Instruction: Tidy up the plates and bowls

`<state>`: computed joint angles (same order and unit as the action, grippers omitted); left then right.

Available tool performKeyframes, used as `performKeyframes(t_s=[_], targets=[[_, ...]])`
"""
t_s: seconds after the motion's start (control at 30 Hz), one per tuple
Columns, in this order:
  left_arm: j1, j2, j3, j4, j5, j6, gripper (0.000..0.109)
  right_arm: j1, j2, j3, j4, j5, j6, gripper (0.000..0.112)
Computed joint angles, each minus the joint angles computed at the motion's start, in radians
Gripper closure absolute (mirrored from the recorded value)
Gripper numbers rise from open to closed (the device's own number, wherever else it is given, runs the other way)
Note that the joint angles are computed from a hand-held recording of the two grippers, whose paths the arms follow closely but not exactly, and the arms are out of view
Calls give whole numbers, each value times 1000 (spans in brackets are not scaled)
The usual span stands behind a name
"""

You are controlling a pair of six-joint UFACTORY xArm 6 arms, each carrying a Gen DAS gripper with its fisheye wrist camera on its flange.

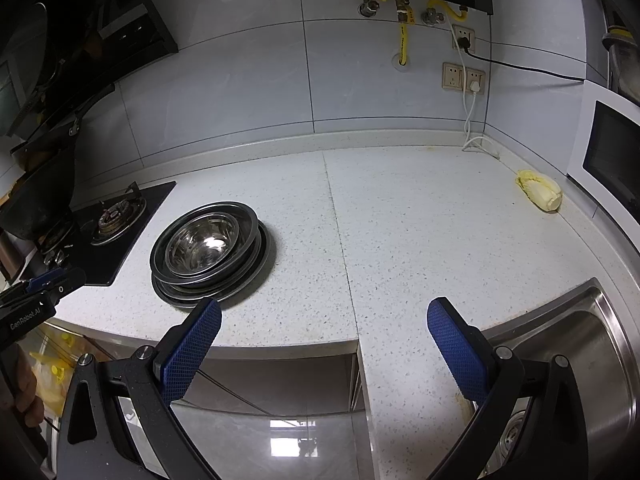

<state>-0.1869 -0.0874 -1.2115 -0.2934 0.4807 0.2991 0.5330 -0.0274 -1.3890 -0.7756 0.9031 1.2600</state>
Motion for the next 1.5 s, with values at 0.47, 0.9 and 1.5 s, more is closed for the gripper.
performKeyframes(t_s=[0.47,0.9,1.5], targets=[[4,-3,-2,-20,7,26,57,3,-7,3,-2,5,-3,11],[11,6,-12,-26,15,35,57,2,-2,2,2,-1,-13,11],[12,21,-23,-15,18,22,57,-4,5,3,14,-10,-26,11]])
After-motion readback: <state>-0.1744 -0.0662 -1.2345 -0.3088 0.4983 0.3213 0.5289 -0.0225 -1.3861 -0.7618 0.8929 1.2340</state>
